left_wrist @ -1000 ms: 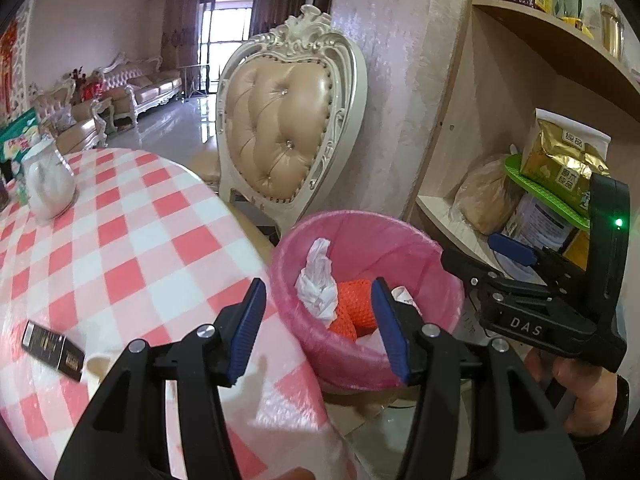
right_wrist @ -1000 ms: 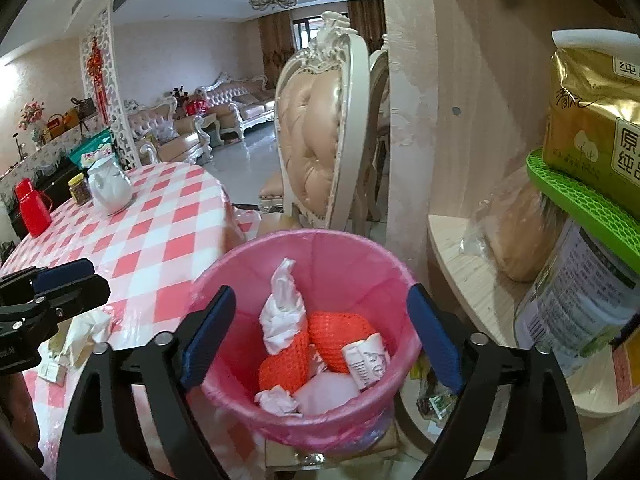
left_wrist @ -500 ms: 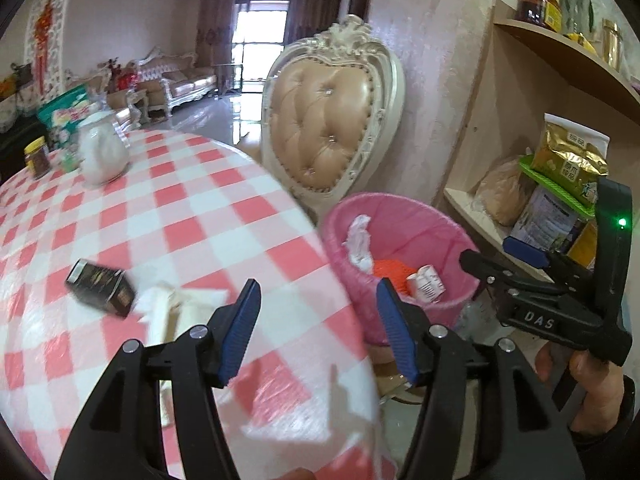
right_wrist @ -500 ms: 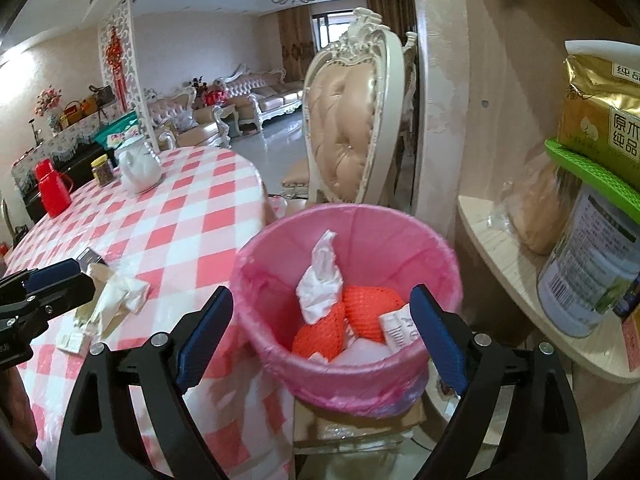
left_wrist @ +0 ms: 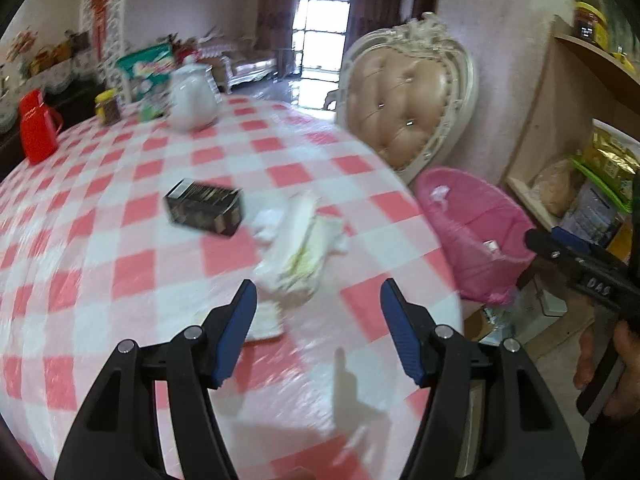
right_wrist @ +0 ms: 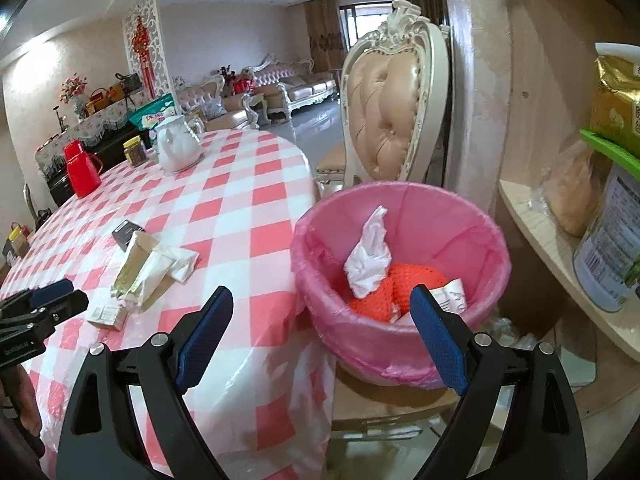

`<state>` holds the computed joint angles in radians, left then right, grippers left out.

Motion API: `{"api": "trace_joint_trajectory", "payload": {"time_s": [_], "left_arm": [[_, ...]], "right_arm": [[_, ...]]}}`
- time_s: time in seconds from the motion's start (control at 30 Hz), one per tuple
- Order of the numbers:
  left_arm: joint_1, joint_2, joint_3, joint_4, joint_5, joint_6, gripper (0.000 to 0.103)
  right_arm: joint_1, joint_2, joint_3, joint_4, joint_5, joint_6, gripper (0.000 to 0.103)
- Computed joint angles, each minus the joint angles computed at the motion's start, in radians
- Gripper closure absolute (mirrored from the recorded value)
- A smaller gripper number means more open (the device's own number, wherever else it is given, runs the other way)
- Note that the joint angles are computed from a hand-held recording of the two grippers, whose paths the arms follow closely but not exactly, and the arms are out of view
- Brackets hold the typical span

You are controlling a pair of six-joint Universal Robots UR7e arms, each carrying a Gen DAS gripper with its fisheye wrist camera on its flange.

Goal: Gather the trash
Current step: 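Move both grippers back toward the remaining items on the table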

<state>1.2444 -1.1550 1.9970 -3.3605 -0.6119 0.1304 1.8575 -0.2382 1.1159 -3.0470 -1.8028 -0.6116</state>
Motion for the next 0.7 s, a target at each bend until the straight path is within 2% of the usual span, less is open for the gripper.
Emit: {"api": "trace_joint_trajectory", "payload": {"time_s": [0.3,0.7], "left_arm": [[0.041,-0.029,0.04,0.034,0.027,-0.093,0.033],[0.098,0.007,-0.034,0.176,0.053,-0.214,0.03]], "right_arm": [[0.01,0.002,0.023,0.022,0.008,-0.012,0.018],[0.017,0.027,0.005,0.082,0.017,-0.016,0.018]]}}
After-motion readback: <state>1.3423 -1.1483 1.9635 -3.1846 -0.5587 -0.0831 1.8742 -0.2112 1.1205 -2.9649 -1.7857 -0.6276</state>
